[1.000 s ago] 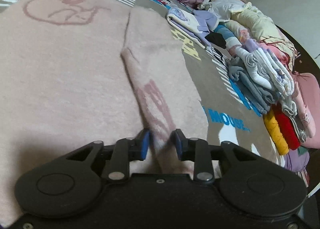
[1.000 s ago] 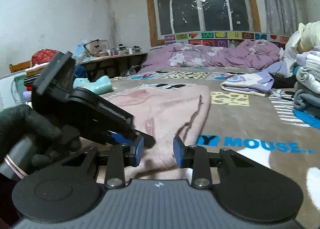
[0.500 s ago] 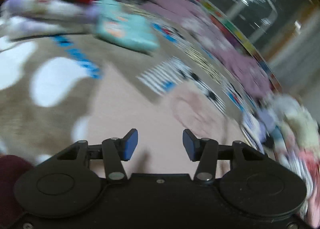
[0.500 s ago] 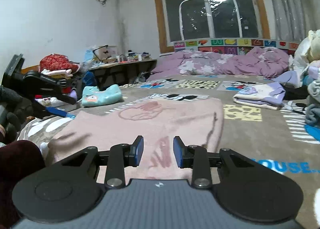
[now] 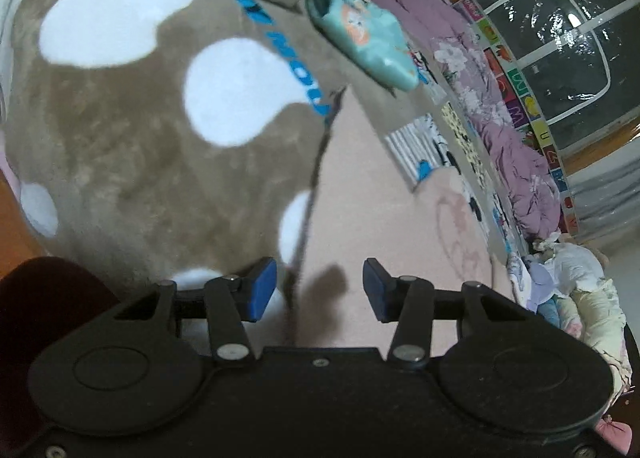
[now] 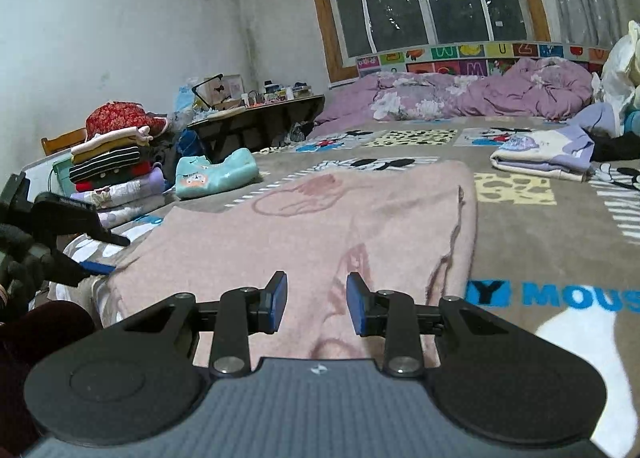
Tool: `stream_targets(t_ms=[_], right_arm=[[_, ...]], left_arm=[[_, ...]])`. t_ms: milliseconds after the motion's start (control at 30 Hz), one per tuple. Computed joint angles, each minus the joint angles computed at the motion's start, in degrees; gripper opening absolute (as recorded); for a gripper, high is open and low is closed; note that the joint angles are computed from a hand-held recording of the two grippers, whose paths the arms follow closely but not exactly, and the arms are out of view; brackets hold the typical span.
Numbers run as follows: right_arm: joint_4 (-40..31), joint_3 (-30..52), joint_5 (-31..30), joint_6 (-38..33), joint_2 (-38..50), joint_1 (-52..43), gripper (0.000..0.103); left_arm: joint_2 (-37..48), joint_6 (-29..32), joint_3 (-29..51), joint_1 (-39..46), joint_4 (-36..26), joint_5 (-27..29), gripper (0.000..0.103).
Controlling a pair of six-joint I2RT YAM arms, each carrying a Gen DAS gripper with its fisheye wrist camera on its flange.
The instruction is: Fold clothes
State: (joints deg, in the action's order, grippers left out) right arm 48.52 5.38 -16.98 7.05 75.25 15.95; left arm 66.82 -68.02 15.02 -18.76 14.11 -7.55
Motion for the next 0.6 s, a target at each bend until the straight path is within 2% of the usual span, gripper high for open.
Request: stream_targets(t_ms=[133, 367, 467, 533, 600], right_arm=[[1.7, 0.0, -0.3, 0.6, 2.0, -0.4, 0.034], [4.1, -0.1, -2.6, 2.1, 4.7, -3.0, 0.034], [5.1, 0.2, -2.9, 2.3, 6.3, -3.7, 0.034], [5.5, 0.4, -3.3, 2.4, 7.1, -4.1, 0.034], [5.9, 0.5, -3.6, 2.7, 7.6, -4.3, 0.034]], left_arm=[[2.3, -0.8, -2.8, 2.7, 8.9, 3.9, 0.043], [14.4, 1.5, -3.8, 7.0, 27.4, 9.3, 0.041], [18.1, 3.8, -1.8, 8.3, 29.6, 10.4, 0.031], [18.8, 5.5, 0.0, 8.4, 27.9, 10.5, 0.009], [18.0, 7.5, 1.3, 6.8, 26.3, 9.3, 0.005]])
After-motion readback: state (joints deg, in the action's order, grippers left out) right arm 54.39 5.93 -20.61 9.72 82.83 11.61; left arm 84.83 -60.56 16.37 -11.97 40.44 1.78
